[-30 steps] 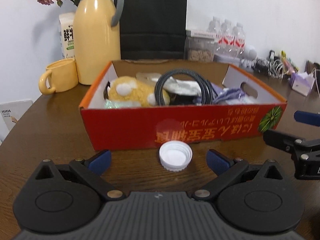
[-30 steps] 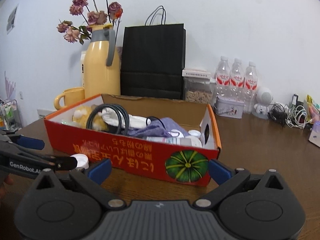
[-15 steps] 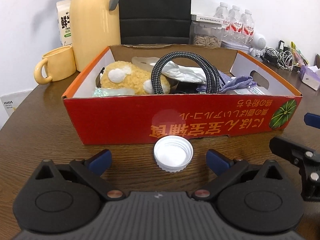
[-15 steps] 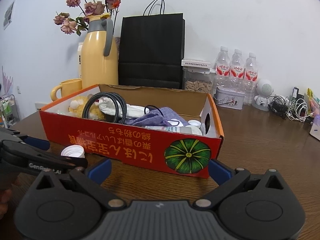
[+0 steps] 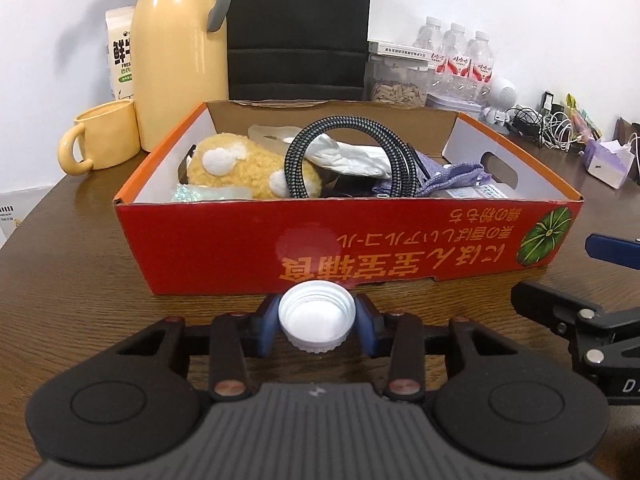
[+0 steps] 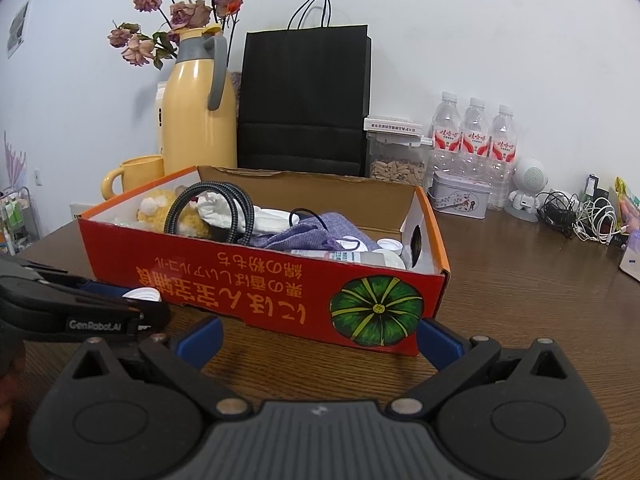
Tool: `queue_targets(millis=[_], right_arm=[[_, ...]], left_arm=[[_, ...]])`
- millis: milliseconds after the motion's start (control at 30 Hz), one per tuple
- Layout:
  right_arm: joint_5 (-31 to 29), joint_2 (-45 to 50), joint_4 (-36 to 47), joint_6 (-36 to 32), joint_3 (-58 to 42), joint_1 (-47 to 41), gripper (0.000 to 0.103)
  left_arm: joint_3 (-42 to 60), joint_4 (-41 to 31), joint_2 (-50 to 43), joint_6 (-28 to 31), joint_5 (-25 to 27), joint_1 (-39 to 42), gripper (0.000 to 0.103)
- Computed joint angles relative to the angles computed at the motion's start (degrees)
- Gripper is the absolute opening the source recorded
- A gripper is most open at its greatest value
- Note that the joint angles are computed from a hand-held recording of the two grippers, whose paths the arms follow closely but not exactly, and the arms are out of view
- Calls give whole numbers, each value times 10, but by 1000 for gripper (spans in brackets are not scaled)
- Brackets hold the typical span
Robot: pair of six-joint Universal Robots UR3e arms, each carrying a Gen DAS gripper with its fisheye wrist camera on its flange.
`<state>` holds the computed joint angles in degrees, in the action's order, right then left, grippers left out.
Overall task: Organize objects
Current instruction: 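Grasp the white bottle cap on the table with the left gripper, then carry the white cap into the box and open the left gripper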
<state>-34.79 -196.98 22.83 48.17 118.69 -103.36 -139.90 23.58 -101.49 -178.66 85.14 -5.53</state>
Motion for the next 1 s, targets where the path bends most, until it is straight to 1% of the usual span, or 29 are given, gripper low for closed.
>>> queue_targets(millis=[400,533,633,700,833,1000], right_arm=[[8,1,-1,-3,4,4,103],[23,6,-15,2,16,17,103],[40,15,-28,7,20,29,103],[50,30,-33,5,20,35,103],[56,67,-7,-32,-2,23,103],[45,118,76,-115,-56,-17,103]], left_arm=[[-42,72,13,-3,3,-2,40],[-59,95,30,-3,0,-6,40],[-64,99,53,-2,-9,-1,40],[-59,85,75,-4,-23,7,40],[-24,59,96,-4,-24,7,40],[36,40,90,-11,-15,1,40]])
